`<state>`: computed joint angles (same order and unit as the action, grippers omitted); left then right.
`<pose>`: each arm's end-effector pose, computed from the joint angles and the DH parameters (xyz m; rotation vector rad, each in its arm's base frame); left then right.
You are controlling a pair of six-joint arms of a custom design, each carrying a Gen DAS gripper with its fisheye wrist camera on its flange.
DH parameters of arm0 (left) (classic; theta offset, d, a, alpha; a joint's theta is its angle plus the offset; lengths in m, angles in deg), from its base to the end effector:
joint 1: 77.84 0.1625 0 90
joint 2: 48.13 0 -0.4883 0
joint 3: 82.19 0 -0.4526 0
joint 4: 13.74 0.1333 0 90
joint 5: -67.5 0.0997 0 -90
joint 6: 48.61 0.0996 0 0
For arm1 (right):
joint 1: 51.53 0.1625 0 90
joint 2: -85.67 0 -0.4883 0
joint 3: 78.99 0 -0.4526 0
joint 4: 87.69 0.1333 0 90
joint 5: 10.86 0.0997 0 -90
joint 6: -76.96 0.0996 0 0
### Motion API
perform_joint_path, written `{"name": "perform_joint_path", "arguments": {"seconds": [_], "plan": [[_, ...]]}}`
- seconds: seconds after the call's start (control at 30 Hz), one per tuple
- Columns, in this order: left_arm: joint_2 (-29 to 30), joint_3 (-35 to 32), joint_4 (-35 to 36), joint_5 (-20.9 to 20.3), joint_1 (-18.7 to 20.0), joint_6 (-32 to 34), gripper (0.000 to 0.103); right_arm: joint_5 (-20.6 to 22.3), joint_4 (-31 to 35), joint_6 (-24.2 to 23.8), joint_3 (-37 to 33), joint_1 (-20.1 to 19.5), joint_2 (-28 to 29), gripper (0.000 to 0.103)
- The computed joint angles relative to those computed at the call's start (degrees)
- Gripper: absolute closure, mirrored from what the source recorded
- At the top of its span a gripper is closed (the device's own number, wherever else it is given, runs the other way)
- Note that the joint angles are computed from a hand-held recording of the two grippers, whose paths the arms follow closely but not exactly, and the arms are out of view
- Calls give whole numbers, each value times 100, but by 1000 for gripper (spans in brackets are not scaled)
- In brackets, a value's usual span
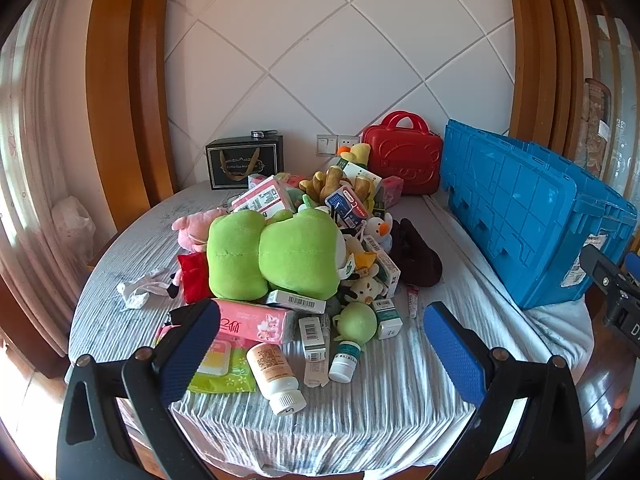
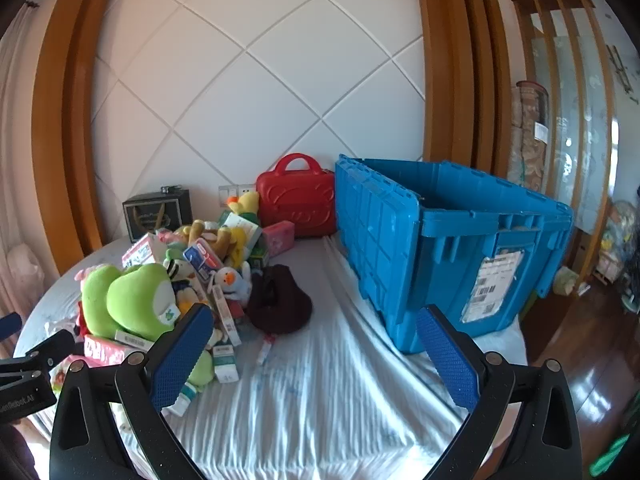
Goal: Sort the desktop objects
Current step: 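Grasp the tan pill bottle with the left tool while the right grasps the teal-labelled jar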
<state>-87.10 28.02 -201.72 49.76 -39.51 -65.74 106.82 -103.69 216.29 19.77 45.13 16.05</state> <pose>-0.3510 -0.5684 0.0588 0.2648 2.0311 -1.2282 0.1593 -0.6143 0.2827 0.4369 -1.9538 1.3493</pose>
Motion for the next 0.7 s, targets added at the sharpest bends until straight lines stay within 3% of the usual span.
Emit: {"name": "perform_joint_path", "arguments": {"seconds": [0.3,0.43,0.6,0.7], "plan": [[-235,203,538,341,174,-575,0,-99,395,-20,-289,-63,273,0],[-475,382,1091,475,396,-990,0,-106,943,161,-697,-112,677,0],[-667,401,2024,144,885,-1556,0,66,1910,556,-1507,-167,1476,0],[-623,289,2374,-414,1203,-1773,10,228,2524,811,-2038,-181,1988,0]]}}
